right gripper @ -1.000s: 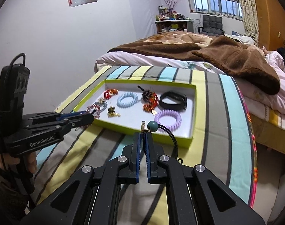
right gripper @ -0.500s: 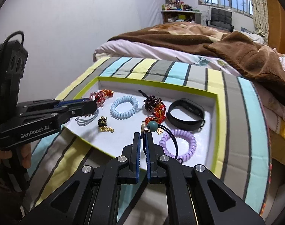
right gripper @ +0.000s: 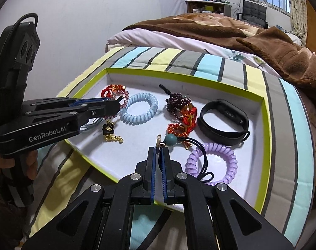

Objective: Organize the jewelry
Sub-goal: 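Carry the pink clip with the left gripper while the right carries the black band into the tray, then open both grippers to release the pink clip and black band in the tray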

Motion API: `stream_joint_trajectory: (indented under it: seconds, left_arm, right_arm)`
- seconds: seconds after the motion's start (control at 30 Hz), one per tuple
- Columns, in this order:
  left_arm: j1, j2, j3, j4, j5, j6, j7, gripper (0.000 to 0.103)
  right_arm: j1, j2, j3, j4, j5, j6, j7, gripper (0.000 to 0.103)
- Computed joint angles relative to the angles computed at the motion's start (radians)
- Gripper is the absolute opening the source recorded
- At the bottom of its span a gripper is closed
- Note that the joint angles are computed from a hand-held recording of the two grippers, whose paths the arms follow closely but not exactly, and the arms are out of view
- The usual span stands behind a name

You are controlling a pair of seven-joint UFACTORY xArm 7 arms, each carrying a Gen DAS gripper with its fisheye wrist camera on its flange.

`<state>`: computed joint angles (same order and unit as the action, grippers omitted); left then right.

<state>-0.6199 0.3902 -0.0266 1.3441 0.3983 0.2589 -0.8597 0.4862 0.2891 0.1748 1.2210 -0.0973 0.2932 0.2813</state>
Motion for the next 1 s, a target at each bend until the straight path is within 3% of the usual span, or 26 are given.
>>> stream_joint_trajectory:
  seconds: [0.33,0.47,0.53,0.73,0.83,1.0]
  left_arm:
    - [0.005,0.004,-0.007,0.003,-0.015,0.009,0.016,0.014]
    - [0.002,0.004,-0.005,0.006,-0.017,0.019,0.014,0.026]
    - [-0.002,0.001,-0.001,0.004,-0.008,0.015,0.007,0.027]
    - [-0.007,-0.003,0.003,0.003,0.004,0.019,-0.005,0.028]
    - [-0.014,-0.010,0.010,-0.003,0.021,0.017,-0.024,0.037]
    - [-0.021,-0.022,0.014,-0.007,0.048,0.027,-0.059,0.039]
  right_arm:
    - [0.012,0.011,-0.014,0.017,-0.025,0.013,0.028,0.005]
    - [0.012,0.011,-0.014,0.017,-0.028,0.011,0.034,0.008]
    - [0.015,0.009,-0.017,0.015,-0.034,0.009,0.042,0.014]
    - [0.017,0.004,-0.022,0.010,-0.046,0.011,0.059,0.015]
    - [0.020,0.000,-0.025,0.006,-0.056,0.010,0.073,0.016]
    - [0.015,-0.014,-0.023,-0.011,-0.059,0.000,0.087,0.021]
